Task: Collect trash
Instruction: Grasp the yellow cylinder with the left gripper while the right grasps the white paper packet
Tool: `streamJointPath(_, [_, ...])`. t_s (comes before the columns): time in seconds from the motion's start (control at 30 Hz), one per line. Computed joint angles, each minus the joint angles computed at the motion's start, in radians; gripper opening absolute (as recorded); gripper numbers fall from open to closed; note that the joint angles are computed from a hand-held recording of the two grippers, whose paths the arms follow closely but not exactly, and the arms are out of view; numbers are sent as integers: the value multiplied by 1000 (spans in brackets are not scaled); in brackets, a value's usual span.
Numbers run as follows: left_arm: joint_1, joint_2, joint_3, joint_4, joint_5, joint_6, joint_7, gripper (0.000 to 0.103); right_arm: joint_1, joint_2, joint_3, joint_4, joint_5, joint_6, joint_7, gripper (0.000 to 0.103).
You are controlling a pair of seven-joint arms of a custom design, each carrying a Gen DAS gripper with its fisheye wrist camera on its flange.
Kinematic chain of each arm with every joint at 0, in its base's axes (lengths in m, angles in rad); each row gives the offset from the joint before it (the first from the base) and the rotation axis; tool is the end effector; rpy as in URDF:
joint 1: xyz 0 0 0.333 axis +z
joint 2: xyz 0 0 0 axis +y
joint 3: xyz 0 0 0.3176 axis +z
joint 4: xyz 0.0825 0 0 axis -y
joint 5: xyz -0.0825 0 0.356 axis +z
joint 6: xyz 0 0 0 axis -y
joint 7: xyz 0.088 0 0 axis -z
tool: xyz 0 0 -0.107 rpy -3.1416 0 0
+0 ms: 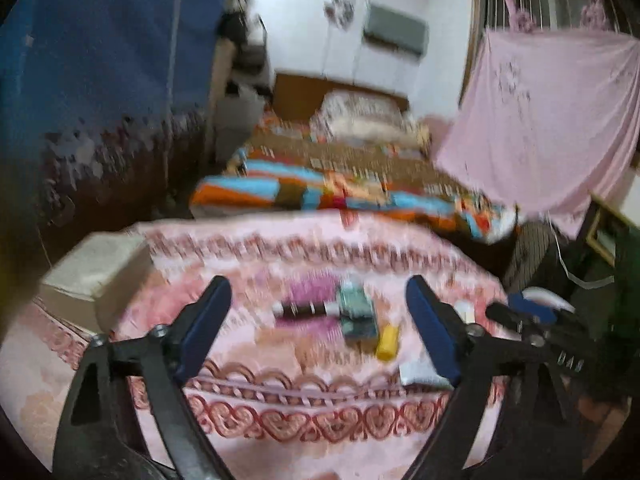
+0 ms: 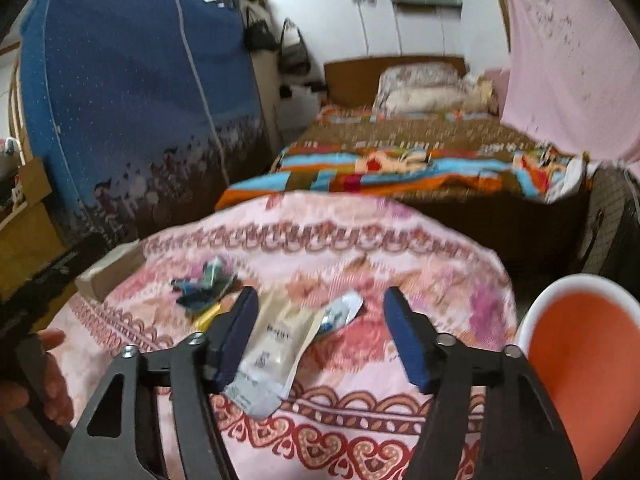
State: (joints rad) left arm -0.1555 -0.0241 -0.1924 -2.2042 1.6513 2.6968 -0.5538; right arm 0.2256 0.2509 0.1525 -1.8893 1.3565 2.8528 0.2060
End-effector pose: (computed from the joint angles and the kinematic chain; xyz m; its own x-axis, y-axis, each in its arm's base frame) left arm 0.4799 -0.2099 0.4369 0.2555 -0.9525 0.1658 -0.4392 -0.2672 -0.8577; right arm 0.5946 0.1721 0.4382 0.5668 -0.8025 -0.1860 -0.5498 -0.2003 -0.8110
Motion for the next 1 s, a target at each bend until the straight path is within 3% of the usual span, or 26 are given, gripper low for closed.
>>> streamJointPath(0.07, [13, 38, 15, 22, -94, 97, 122, 48, 0, 8, -9, 4, -50, -34, 49, 46])
streamJointPath(0.17, [22, 83, 26, 41, -211, 194, 270, 29, -1, 20, -17, 14, -128, -77, 115, 41])
streamJointPath(0.33, [23, 138, 28, 51, -482, 279, 571, 14, 3, 42, -25, 32, -255, -122, 224, 40])
streamJointPath(0.57, [18, 190, 23, 67, -758, 326, 855, 13, -5, 68, -26, 54, -352, -150, 332, 40])
streamJointPath(0.73, [-8, 210, 46, 83, -815, 324, 901, 12, -19, 69, -16, 55, -346, -154, 340, 40])
streamJointPath(0.83, [-23, 205, 66, 77, -804, 324, 878, 1, -17, 67, -15, 53, -358, -148, 343, 40])
streamJointPath(0.9, [-18, 201, 71, 64, -812, 351, 871, 1, -7, 68, -20, 52, -386, -138, 362, 40])
streamJointPath(1.0, [-71, 167, 131, 58, -642, 314, 683, 1, 9, 73, -29, 54, -445, -129, 405, 40])
